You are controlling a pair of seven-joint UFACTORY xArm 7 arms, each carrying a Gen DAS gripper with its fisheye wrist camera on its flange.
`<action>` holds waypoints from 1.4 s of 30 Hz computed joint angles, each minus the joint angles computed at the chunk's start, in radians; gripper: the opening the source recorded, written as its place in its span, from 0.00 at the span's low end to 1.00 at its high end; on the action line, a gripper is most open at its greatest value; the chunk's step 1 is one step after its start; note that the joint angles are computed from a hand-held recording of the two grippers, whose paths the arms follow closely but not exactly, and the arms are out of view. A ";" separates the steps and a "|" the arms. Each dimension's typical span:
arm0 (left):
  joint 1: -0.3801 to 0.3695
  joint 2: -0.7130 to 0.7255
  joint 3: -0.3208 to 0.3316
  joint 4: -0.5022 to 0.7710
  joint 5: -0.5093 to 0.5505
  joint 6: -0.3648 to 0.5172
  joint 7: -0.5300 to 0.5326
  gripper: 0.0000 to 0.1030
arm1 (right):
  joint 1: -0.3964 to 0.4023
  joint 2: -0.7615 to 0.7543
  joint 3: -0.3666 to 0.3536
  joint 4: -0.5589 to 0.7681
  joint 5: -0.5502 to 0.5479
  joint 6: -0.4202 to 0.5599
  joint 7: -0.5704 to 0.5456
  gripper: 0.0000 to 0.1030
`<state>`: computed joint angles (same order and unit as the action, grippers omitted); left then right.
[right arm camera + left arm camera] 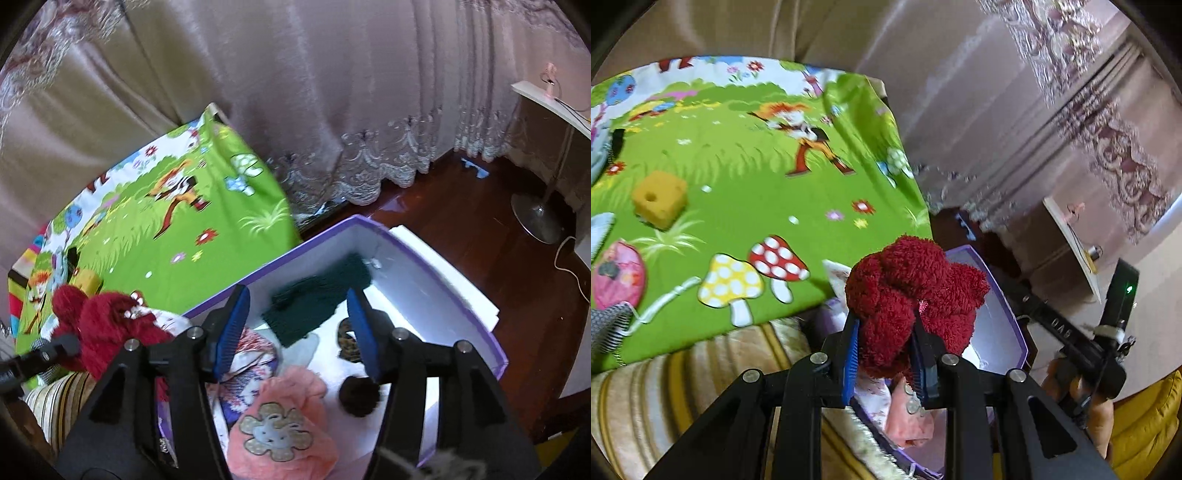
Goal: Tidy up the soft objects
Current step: 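Carry the red plush and brown glove over the box and open both tools, then move both empty tools from the box back over the pile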
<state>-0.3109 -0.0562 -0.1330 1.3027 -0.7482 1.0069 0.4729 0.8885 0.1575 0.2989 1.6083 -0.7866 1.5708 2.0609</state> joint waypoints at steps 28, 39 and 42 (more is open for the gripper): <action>-0.011 -0.013 -0.007 -0.050 0.067 -0.082 -0.031 0.49 | 0.002 0.008 0.023 0.036 -0.020 0.023 -0.026 0.60; 0.033 -0.072 0.050 -0.093 0.043 -0.162 0.032 0.49 | 0.091 0.168 -0.066 0.268 -0.053 -0.010 -0.191 0.60; 0.052 -0.083 0.069 -0.101 0.036 -0.185 0.044 0.49 | 0.115 0.211 -0.097 0.329 -0.053 -0.036 -0.238 0.60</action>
